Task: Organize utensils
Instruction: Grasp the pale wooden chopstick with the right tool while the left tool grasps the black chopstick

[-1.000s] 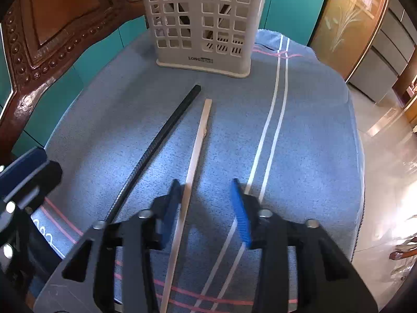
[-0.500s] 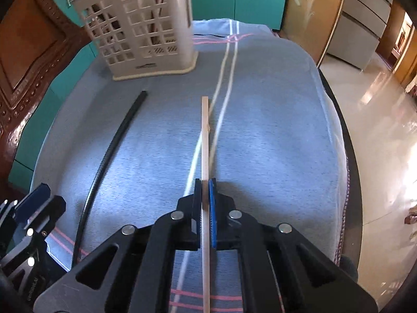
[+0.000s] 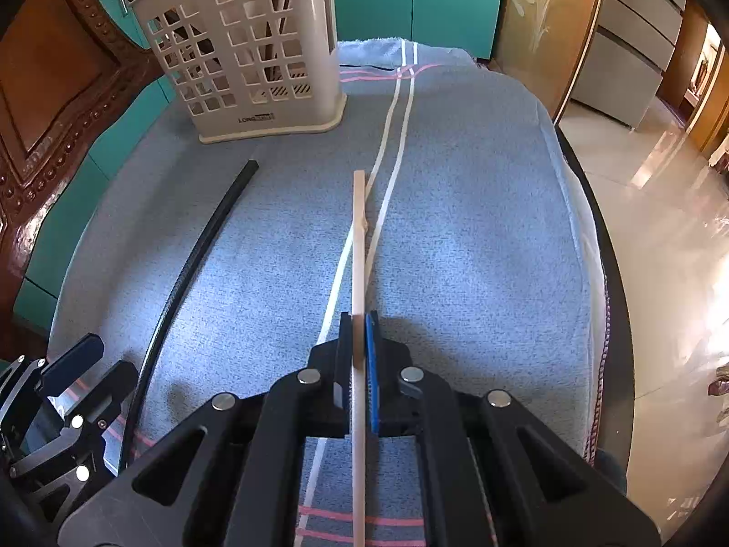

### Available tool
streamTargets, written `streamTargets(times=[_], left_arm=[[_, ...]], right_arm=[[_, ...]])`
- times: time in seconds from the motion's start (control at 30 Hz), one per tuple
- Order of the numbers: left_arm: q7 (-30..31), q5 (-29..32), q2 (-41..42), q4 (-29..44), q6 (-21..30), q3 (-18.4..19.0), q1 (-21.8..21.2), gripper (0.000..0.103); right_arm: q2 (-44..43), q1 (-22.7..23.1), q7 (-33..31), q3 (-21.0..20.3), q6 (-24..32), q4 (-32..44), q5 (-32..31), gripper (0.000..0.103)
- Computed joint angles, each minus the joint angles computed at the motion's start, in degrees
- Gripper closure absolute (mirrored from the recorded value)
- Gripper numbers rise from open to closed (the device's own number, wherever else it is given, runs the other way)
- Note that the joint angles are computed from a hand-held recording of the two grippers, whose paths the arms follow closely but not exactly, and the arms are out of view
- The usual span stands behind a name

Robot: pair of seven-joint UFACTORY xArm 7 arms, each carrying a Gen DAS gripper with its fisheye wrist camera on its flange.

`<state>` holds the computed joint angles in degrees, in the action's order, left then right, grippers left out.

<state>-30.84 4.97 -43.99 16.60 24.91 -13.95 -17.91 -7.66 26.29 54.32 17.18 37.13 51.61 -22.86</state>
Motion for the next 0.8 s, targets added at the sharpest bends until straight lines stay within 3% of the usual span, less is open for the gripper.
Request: streamTargets(times=[0.8], left_arm=[[1.3,-0.9,1.7,0.0,0.2,0.9,-0.3,0.062]], right_arm=[[0.0,0.0,0.9,0.1,-0.3,-0.1,-1.2,0.096]])
